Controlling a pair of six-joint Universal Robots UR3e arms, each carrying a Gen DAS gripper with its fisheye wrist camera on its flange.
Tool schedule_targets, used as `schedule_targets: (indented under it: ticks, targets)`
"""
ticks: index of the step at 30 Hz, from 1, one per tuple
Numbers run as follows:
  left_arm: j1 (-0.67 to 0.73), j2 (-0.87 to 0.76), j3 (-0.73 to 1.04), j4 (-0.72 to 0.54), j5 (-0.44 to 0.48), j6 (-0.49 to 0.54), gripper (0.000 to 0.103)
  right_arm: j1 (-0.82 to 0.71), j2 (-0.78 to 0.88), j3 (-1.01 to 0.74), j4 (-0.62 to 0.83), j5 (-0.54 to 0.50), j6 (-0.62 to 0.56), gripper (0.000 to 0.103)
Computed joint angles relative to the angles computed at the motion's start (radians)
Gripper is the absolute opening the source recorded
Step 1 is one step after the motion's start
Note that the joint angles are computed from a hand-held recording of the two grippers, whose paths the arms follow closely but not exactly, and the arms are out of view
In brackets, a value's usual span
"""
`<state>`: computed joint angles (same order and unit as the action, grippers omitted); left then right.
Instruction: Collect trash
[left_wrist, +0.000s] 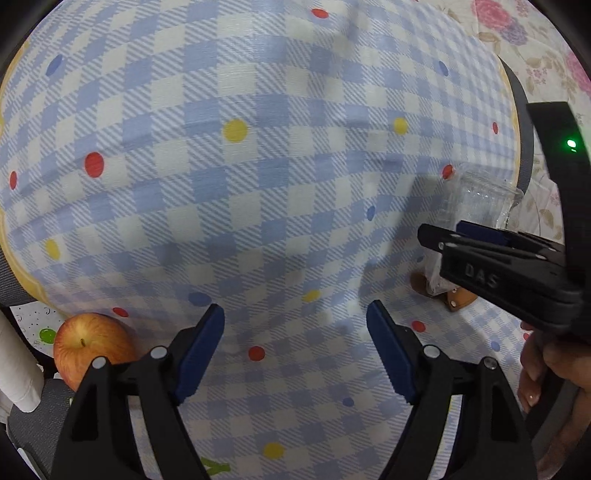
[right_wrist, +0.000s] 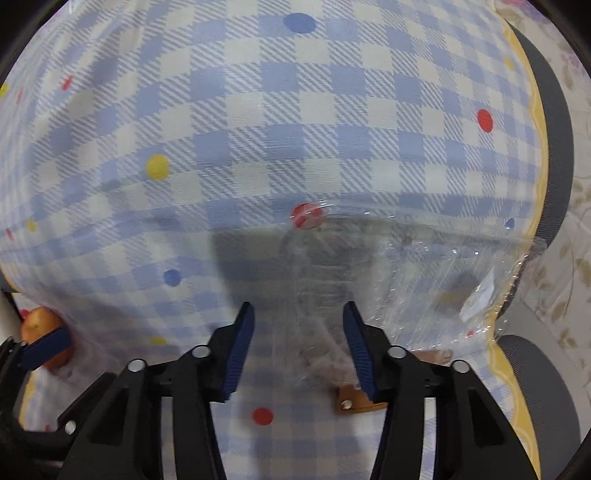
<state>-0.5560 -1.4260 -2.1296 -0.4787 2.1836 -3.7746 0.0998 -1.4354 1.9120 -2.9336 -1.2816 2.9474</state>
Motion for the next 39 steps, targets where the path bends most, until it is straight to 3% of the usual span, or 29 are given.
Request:
schedule_targets:
  ticks: [2, 3, 4, 7, 12, 14, 21, 23, 25, 33, 35, 37, 39]
  targets:
    - [-0.015, -0.030, 0.026, 0.005, -0.002, 0.011, 0.077, -0.019, -0.019, 0.014, 0.007, 0.011, 0.007, 0.029]
    - [-0.019, -0.039, 0.032, 0.008, -0.002, 0.015, 0.077, -0.034, -0.045, 0.036, 0.011, 0.007, -0.007, 0.017]
    - [-0.028, -0.056, 0.048, 0.008, -0.003, 0.021, 0.077, -0.052, -0.073, 0.062, 0.014, 0.005, -0.026, 0.014]
    - [-0.059, -0.103, 0.100, 0.007, -0.008, 0.025, 0.077, -0.143, -0.184, 0.163, 0.039, 0.047, -0.119, 0.009]
    - [-0.080, -0.214, 0.209, 0.037, -0.056, 0.066, 0.077, -0.377, -0.381, 0.303, 0.195, 0.199, -0.349, 0.007]
    - [-0.075, -0.268, 0.258, 0.047, -0.090, 0.080, 0.077, -0.419, -0.410, 0.325, 0.215, 0.214, -0.401, 0.007]
    - [-0.056, -0.416, 0.407, 0.039, -0.168, 0.145, 0.053, -0.553, -0.432, 0.344, 0.266, 0.306, -0.522, 0.007]
    - [-0.036, -0.477, 0.487, -0.025, -0.186, 0.154, 0.051, -0.552, -0.418, 0.345, 0.246, 0.309, -0.519, 0.007]
    - [-0.005, -0.496, 0.527, -0.084, -0.252, 0.167, 0.042, -0.550, -0.398, 0.336, 0.231, 0.315, -0.515, 0.007]
    - [0.106, -0.510, 0.556, -0.114, -0.423, 0.155, 0.037, -0.559, -0.350, 0.316, 0.208, 0.320, -0.520, 0.007]
    - [0.129, -0.508, 0.544, -0.091, -0.462, 0.135, 0.024, -0.565, -0.361, 0.320, 0.219, 0.323, -0.524, 0.007]
    - [0.141, -0.490, 0.524, -0.059, -0.486, 0.125, 0.000, -0.587, -0.399, 0.333, 0.255, 0.335, -0.543, 0.007]
    - [0.109, -0.447, 0.483, -0.008, -0.445, 0.114, 0.000, -0.630, -0.462, 0.346, 0.333, 0.371, -0.584, 0.007]
